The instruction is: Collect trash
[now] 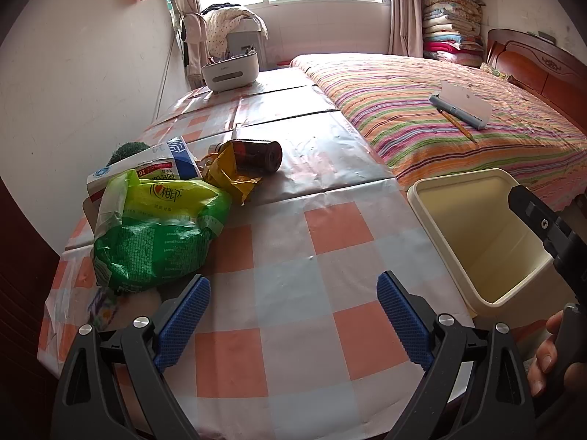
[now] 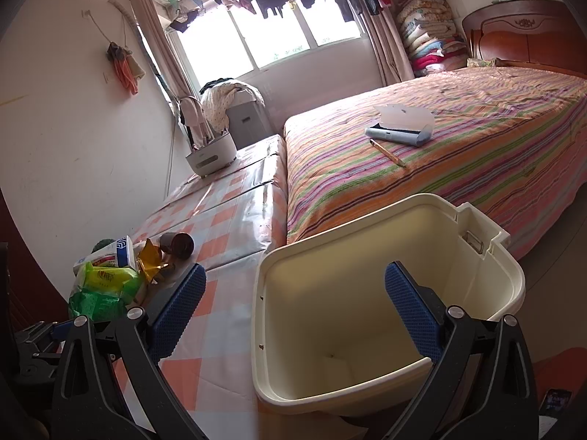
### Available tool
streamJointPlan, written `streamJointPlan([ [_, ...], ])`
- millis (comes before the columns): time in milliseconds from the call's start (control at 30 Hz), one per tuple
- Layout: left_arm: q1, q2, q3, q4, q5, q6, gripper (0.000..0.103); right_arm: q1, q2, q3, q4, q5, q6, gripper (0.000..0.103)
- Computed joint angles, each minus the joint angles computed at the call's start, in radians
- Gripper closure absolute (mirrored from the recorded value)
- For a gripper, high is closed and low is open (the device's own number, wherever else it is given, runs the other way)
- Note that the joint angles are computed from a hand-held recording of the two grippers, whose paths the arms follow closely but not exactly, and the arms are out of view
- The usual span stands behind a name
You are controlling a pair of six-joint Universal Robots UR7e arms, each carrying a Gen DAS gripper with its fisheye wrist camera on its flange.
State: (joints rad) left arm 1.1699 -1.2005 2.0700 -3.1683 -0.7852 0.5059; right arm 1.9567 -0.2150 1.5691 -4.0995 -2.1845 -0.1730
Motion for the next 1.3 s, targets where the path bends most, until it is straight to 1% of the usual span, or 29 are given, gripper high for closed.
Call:
streamJointPlan([
  [333,0.002,-0.004,0.001,0.004,-0.004,-0.004,0.013,0.001,0.002,-0.003,0.002,-0.001,-0.002,0.006],
  [567,0.006,-0.025,0.005,0.012,-0.007,-0.009,0.013,0.003,0.004,-0.005,0.017,0.010,-0.008,0.006],
  [967,0.034,-0.067,0.011,0.034,-0.007,-0.006,0.013,0.023,0.009,-0.037,0.112,0.049,-0.054,0.006],
  [1133,0.066,-0.101,0.003,0.055,-0.016,0.002,0.013,0.035,0.013,-0.072,0.169,0.081,-0.087,0.006],
  [1300,0.105,-0.137,-0.022,0.105,-0.034,-0.014,0.013,0.047,0.025,-0.124,0.238,0.124,-0.130,0.006],
])
